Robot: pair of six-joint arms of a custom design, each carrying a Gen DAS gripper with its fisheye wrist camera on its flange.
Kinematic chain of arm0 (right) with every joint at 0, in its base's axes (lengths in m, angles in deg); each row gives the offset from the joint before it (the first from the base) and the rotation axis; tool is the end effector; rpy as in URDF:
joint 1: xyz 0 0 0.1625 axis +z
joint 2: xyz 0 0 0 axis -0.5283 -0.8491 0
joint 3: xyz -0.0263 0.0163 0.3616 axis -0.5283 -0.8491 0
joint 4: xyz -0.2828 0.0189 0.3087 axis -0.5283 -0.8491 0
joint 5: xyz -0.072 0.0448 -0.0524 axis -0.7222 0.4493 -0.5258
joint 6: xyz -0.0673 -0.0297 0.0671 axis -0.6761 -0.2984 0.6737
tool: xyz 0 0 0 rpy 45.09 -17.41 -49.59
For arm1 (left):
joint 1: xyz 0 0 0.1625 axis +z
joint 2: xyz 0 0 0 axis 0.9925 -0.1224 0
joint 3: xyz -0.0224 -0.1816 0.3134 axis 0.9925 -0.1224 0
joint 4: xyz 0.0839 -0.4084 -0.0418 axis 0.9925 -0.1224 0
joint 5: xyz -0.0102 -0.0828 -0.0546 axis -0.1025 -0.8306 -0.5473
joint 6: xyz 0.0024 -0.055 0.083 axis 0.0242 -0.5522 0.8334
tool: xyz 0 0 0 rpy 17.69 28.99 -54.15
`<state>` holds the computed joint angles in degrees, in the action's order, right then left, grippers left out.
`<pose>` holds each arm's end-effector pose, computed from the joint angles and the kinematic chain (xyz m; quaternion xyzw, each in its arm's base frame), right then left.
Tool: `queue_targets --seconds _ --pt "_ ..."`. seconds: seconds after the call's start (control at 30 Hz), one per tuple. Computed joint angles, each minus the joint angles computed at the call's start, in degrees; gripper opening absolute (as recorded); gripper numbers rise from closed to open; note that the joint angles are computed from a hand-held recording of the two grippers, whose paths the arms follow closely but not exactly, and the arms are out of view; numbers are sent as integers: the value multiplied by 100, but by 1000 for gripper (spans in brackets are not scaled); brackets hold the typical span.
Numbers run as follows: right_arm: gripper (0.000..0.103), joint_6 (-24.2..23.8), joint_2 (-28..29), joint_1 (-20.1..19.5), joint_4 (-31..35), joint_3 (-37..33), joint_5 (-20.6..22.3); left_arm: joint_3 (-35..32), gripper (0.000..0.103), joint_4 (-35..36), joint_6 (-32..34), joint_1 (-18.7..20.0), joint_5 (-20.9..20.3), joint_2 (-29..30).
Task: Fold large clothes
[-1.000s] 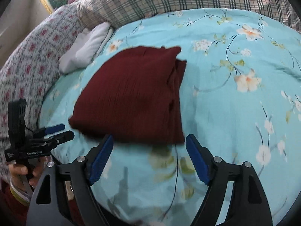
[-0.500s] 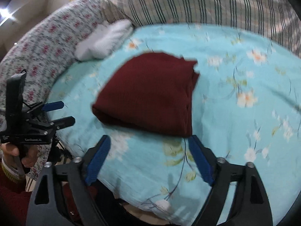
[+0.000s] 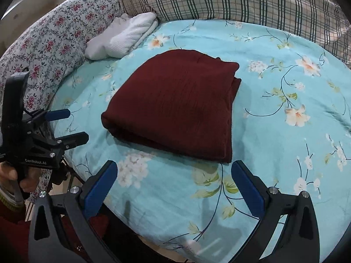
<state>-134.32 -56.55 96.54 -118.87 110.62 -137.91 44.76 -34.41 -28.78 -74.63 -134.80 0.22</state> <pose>0.0207 -0.2861 0.3375 0.3416 -0.8950 0.2257 0.1769 -0.4199 -0.2609 0.0422 0.1242 0.8726 -0.2642 0.3915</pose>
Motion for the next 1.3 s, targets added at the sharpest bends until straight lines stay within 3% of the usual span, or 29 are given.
queue_targets --seconds 0.53,1.3 --pt "103 302 391 186 -178 -184 -27 -256 102 168 -54 -1 377 140" --pt "103 392 520 355 -277 -221 -86 -254 102 287 -152 29 444 85"
